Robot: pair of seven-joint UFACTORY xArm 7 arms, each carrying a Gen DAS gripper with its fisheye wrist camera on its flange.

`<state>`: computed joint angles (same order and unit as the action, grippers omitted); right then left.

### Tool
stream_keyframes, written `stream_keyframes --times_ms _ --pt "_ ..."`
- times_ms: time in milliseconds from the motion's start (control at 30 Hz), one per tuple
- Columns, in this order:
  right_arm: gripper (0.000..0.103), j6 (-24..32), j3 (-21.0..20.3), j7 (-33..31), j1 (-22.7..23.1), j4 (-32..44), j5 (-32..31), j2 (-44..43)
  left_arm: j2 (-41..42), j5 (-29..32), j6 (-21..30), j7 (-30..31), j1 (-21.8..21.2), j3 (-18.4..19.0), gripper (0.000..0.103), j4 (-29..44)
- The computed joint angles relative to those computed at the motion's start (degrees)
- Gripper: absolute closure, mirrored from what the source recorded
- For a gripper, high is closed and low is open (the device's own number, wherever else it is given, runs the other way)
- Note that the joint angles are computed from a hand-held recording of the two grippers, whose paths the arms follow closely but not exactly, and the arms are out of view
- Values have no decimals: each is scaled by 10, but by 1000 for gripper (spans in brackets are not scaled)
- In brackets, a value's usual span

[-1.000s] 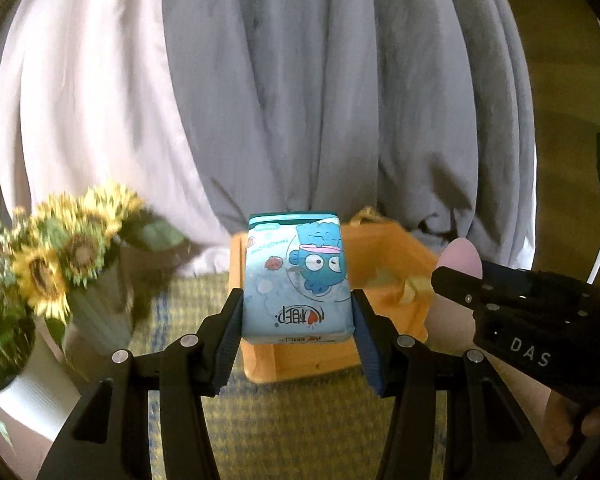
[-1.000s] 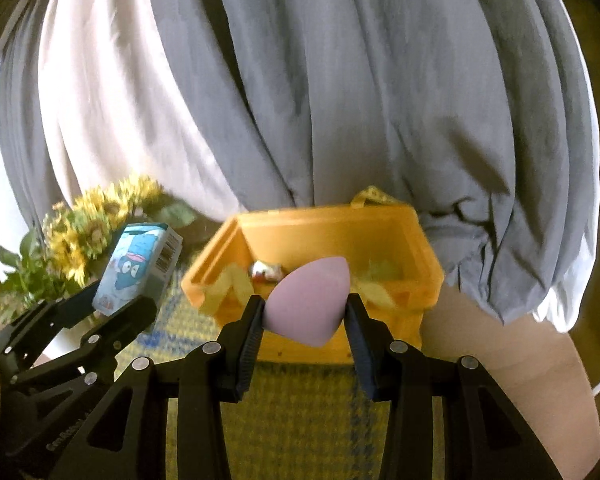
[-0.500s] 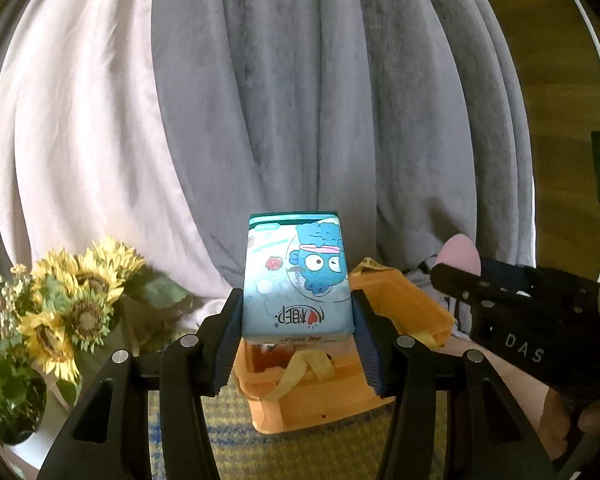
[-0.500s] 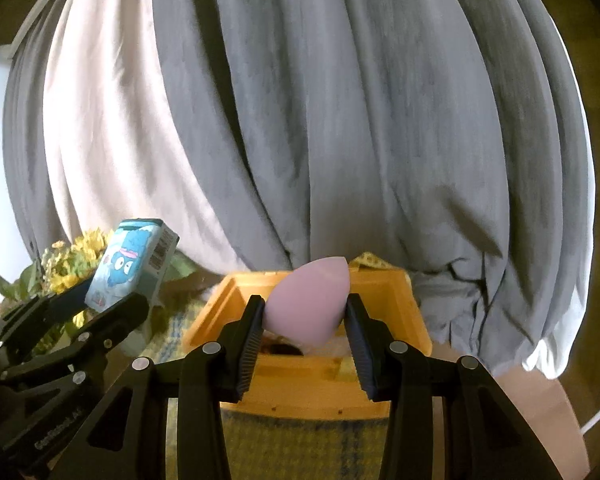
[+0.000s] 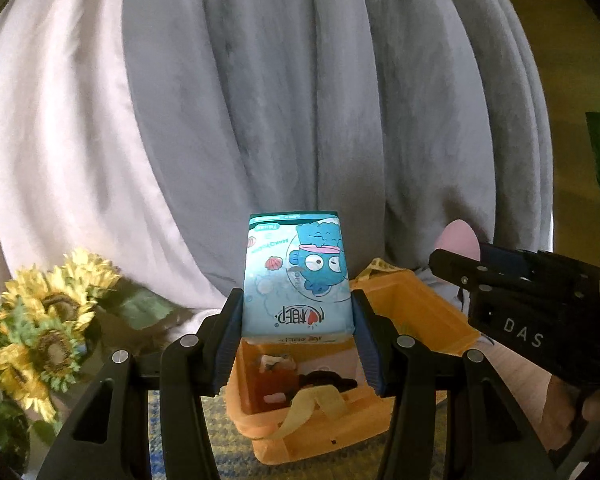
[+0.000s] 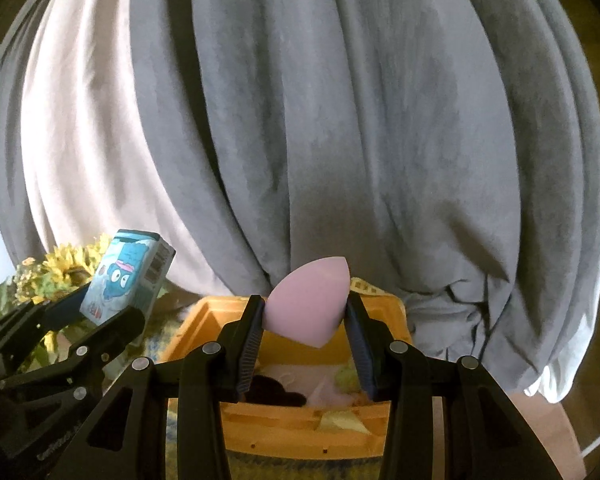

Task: Organize soft objects
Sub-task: 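Lift the milk carton and pink sponge and carry both over the crate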

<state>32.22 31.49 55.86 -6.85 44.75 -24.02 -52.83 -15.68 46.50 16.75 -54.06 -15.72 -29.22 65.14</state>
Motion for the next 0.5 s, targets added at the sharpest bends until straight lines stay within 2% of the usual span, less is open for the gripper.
stream_keyframes --times_ms 100,300,500 --pt "61 -15 -7 1 -9 -3 -2 23 37 7 11 11 -6 -1 52 24" --pt "61 -34 -23 3 -16 -5 -10 74 106 20 26 32 -49 31 52 64" --pt "61 -48 -46 3 -9 -5 -20 122 168 -41 43 97 -95 73 52 106"
